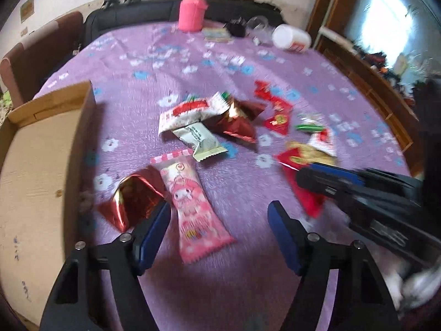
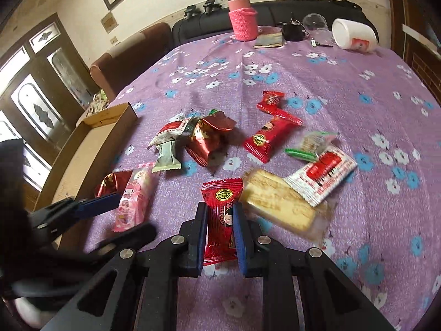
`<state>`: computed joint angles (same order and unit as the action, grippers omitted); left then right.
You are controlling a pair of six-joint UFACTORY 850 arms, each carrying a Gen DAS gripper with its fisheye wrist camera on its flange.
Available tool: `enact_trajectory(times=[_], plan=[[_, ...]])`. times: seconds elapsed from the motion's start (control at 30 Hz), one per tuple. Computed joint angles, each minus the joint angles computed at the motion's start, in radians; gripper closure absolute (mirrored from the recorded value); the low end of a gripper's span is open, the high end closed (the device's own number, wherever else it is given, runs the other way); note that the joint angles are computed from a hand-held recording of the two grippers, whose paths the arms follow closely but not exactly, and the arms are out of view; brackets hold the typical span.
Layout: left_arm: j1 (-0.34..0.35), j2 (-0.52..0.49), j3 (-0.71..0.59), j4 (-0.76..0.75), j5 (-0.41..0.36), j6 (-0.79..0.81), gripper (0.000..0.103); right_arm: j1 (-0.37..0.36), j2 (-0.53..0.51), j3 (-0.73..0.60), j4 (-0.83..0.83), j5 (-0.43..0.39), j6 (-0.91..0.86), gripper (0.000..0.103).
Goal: Organize snacks
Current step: 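Drop the pink candy bar in the tray with left while right drops a red packet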
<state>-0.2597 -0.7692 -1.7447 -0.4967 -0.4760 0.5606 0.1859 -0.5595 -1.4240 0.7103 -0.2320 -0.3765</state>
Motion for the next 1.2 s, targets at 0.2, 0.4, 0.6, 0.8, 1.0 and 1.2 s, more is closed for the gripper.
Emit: enact_trajectory(times=[0.2,0.4,0.6,0.8,1.0,1.2], plan=[[-0.028,-0.015,-0.015,0.204,0.063,-0.171,0.08,-0.006,0.009,0.024,0.154,-0.003,-0.141,0.084],[0.021,0.042,0.058,-0.126,0.049,0.099,0.08,0.005,0.052,0.06,0.238,0.016,-0.22,0.084],[0.096,0.171,0.196,-0.457,0.041,0.389,0.08,0.042,0.079,0.046,0.294,0.005,-0.292,0.083],[0.199,0.251,0.28,-0.51,0.12,0.404,0.08,0.105,0.0,-0.09,0.333,-0.114,-0.331,0.083],[0.272,0.238,0.292,-0.381,0.154,0.234,0.08,0.177,-0.129,-0.264,0.234,-0.196,-0.235,0.083],[0.323,0.232,0.302,-0.434,0.144,0.255,0.059,0.222,-0.229,-0.392,0.127,-0.244,-0.137,0.081]])
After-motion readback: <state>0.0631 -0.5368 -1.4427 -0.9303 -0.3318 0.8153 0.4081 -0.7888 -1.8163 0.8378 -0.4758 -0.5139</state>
